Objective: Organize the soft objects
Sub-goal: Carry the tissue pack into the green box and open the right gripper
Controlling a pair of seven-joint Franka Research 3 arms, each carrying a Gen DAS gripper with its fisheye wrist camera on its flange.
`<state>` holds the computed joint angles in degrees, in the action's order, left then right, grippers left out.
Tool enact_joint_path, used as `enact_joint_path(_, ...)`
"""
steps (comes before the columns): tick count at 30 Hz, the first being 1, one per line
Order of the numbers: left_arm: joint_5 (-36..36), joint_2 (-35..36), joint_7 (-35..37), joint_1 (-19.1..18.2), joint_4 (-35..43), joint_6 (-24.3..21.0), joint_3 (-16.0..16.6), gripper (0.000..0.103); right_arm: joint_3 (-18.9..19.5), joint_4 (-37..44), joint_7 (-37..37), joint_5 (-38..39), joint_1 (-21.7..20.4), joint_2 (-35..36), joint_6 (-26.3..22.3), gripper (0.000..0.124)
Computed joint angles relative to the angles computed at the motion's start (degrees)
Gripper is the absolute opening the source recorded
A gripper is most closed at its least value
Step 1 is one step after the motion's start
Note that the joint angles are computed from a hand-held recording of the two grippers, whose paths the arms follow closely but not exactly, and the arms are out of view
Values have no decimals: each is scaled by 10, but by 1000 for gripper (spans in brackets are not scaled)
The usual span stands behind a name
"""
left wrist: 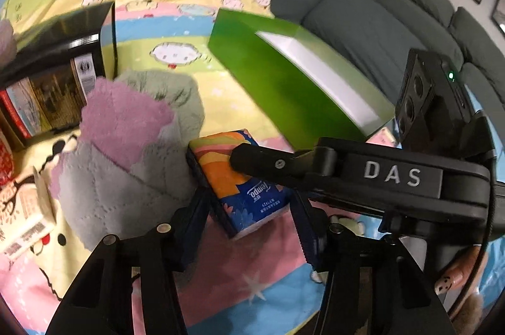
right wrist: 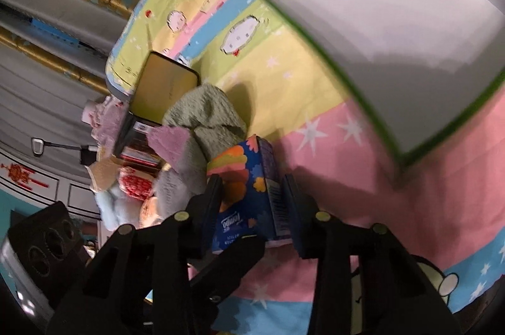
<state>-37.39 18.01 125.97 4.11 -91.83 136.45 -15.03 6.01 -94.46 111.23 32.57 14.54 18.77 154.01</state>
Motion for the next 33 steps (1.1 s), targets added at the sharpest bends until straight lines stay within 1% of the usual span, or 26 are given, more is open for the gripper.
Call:
enact_joint_path(3,-25,-1,21,6,10,-5,-8,53,-2,-17,-2,-3,4,-20,26,37)
enact_joint_path(8,-65,-8,67,7,23,0,-14,53,-13,-37,17,-32,15,-49,69,37)
enact_joint_path(13,-94,18,79,6,76,-28,-21,53,-18,-49,18,-47,11,-67,100,37)
enact_joint_path(15,-92,24,76,1,90,-32,-22,53,-28,-50,38,-66,13,-70,107,37)
enact_joint_path(18,-81,35,77,-9,111,-26,-27,53,-50,-53,91,-123,23,-76,114,37)
enact_joint_path(21,-76,46,80,-13,129,-28,-35,53,-58,-62,123,-160,25,-84,126,38)
enact_joint_path(25,-73,73,73,-16,170,-45,-46,53,-64,-64,152,-183,17,-89,130,37)
enact_joint_path(28,-73,98,62,-18,204,-67,-55,53,-78,-74,190,-226,19,-97,136,37)
enact_joint_path(30,-67,107,52,-21,215,-77,-59,53,-84,-82,217,-251,19,-100,140,39)
enact_joint_path(33,-50,119,43,-31,228,-81,-61,53,-85,-93,239,-264,11,-104,140,39)
